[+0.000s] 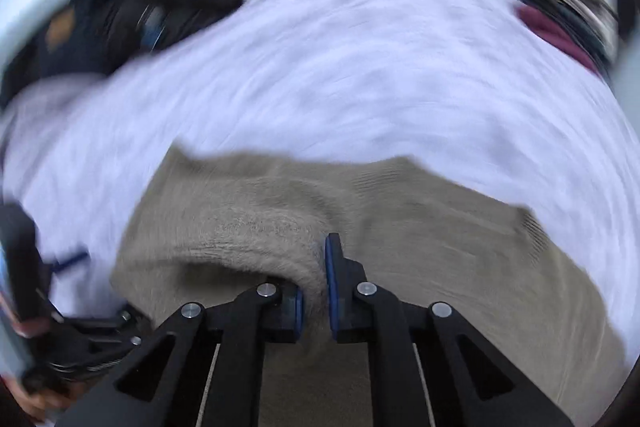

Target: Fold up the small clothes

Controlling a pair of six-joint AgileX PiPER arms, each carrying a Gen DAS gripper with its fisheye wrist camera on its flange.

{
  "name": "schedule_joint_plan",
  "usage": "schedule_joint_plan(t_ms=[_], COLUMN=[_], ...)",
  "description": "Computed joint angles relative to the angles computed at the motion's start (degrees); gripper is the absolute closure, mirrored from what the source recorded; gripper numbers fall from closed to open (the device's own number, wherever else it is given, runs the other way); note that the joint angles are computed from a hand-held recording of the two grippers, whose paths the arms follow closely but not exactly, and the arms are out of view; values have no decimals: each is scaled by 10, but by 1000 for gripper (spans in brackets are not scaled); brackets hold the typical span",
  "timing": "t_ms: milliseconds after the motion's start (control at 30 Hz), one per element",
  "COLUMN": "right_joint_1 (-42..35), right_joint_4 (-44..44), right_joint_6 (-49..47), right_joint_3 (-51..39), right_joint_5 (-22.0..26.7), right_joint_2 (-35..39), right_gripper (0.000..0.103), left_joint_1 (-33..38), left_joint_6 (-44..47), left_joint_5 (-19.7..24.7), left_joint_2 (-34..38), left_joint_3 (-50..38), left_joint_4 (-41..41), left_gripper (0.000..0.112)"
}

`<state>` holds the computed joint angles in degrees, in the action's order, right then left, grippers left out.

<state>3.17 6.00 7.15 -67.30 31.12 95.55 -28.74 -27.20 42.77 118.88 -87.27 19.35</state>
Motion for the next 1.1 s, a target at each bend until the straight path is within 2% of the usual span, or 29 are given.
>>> schedule_joint_plan(t_ms=[67,133,233,300,333,367,400,467,533,567,600,733,800,867,933,967,1033,1100], right_joint_1=[-96,-190,-339,-431,-454,-464,-467,-469,-473,-475,-473,-482,-486,-486,-506,-513,-493,-473], right_joint_4=[115,229,401,516,566,593,598,600,602,600,607,592,564,550,576,574,513,443], right_joint_6=[-49,-127,-273,-387,-437,-465,-469,-460,-441,-423,-418,-412,-393,-394,-446,-455,-419,-379], right_joint_3=[85,143,218,250,266,274,271,255,226,209,209,229,250,264,281,285,275,266], right_joint_5=[-24,-15,40,105,118,120,123,132,147,155,159,165,154,141,152,154,137,133], right_joint_2=[-69,-92,-67,-43,-38,-38,-38,-31,-11,4,3,-38,-60,-44,-21,-28,-61,-100], right_gripper=[93,93,91,90,89,85,75,67,67,73,96,96,96,96,96,92,80,57], left_joint_1=[1,2,-3,-4,-5,-4,-3,0,2,1,5,19,30,35,36,39,55,63], left_joint_6=[6,14,10,9,8,10,14,19,24,23,27,55,89,117,127,132,162,177], left_joint_5=[7,7,8,9,10,14,19,28,33,35,33,15,11,19,25,26,28,36], left_joint_2=[7,9,12,13,12,13,14,17,20,18,18,7,4,-6,-28,-43,-74,-89], left_joint_3=[-11,-13,-14,-15,-15,-18,-23,-35,-42,-42,-42,-26,-21,-15,1,10,22,18], left_joint_4=[-5,-10,1,3,1,-3,-7,-11,-13,-13,-18,-44,-70,-87,-85,-84,-113,-137], left_gripper=[10,10,10,10,10,10,10,10,10,10,10,10,10,10,10,10,10,10])
